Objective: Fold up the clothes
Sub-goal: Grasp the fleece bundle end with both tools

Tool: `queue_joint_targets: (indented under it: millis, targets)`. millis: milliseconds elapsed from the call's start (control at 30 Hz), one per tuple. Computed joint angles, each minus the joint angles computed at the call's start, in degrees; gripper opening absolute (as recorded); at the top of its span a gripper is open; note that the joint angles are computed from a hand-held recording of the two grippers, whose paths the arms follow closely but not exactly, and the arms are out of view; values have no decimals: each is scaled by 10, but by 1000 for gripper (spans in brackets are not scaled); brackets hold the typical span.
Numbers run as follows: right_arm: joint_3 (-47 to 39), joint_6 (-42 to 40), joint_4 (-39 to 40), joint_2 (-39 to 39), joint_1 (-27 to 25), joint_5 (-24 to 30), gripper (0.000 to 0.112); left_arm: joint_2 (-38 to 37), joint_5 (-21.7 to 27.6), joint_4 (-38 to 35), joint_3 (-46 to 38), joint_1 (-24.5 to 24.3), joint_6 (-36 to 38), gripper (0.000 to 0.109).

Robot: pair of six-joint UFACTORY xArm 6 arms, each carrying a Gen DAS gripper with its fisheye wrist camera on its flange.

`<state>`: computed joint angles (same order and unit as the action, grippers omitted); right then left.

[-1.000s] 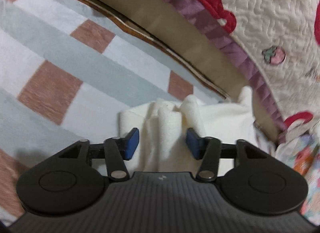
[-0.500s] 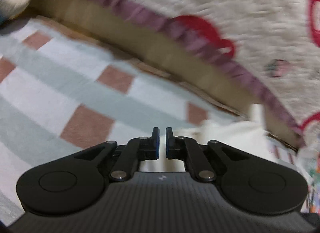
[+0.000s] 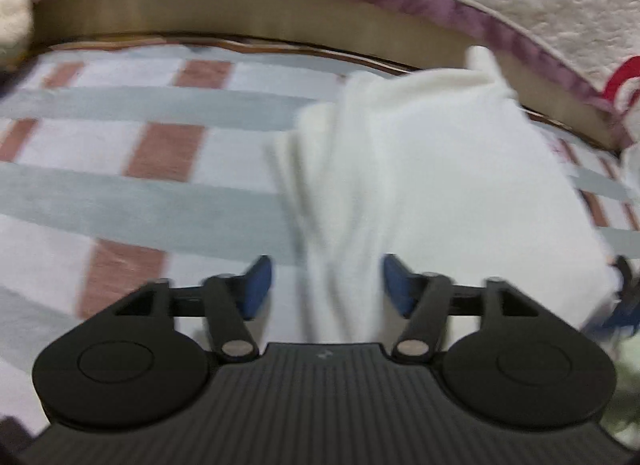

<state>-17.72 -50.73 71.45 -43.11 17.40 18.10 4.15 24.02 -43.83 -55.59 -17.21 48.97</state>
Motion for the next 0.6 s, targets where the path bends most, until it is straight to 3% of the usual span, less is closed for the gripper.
queue_joint_targets:
  millis: [100,233,367,467,600]
  targets:
    - [13,12,11,-20,-39,2,57,-6,31,-55,-6,11,26,65]
    - [38,28,-41,-7,-27,45,57,-7,53,-75,-7,16,49,64]
    - [74,40,-36,-22,-10,74,57,17,137,-64,-31,38,21,65]
    - [59,61,-55,-23,-63,148,57,25,162,-93,-40,51,9,65]
    - [42,120,-137,-38,-130,262,57,45,194,-122,-55,67,-27,66]
